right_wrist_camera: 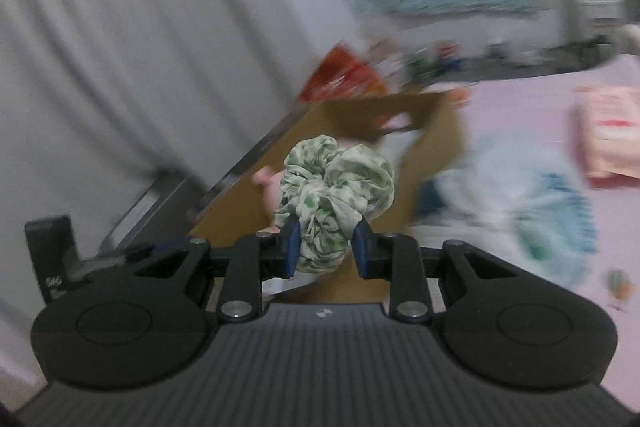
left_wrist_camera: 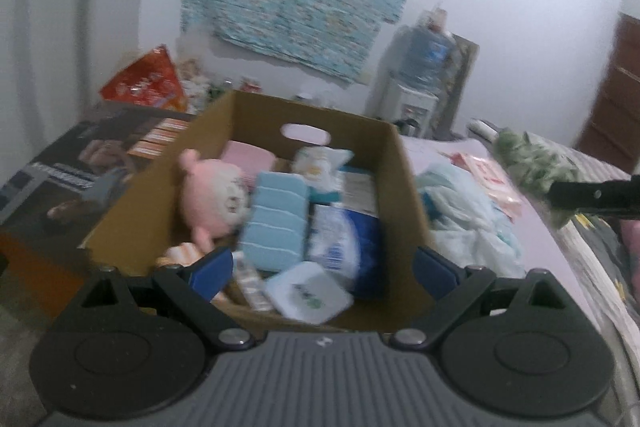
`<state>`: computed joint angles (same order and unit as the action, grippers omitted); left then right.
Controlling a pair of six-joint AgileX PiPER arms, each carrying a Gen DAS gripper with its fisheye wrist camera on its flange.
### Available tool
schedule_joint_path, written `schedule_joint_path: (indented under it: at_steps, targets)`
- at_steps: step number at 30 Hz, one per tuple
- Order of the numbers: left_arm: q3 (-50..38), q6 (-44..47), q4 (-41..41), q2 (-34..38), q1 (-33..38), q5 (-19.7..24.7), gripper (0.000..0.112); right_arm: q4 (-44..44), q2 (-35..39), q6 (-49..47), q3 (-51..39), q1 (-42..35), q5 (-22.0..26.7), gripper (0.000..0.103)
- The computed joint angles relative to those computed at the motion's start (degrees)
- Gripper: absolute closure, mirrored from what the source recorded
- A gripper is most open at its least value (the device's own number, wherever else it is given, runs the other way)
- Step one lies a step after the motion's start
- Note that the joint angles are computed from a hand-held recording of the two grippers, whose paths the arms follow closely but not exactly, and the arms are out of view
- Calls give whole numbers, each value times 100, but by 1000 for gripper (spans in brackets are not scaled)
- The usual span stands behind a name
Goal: Organize soft objects
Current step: 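Carry the scrunchie to the cardboard box with the right tool, then lower the scrunchie into the box and open the right tool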
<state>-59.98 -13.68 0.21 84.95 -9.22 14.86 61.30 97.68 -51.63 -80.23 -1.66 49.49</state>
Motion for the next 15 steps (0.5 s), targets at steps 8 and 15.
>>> schedule_joint_path:
  at_steps: [8,15]
  targets:
    - [411,1202,-1338,-287,910,-126,14,-2478,1722,2047,-2716,1608,839,76]
    - [462,2877,-2995,-233,1503,-8,14,-4140,2509,2948,-4093,2263,1880,60]
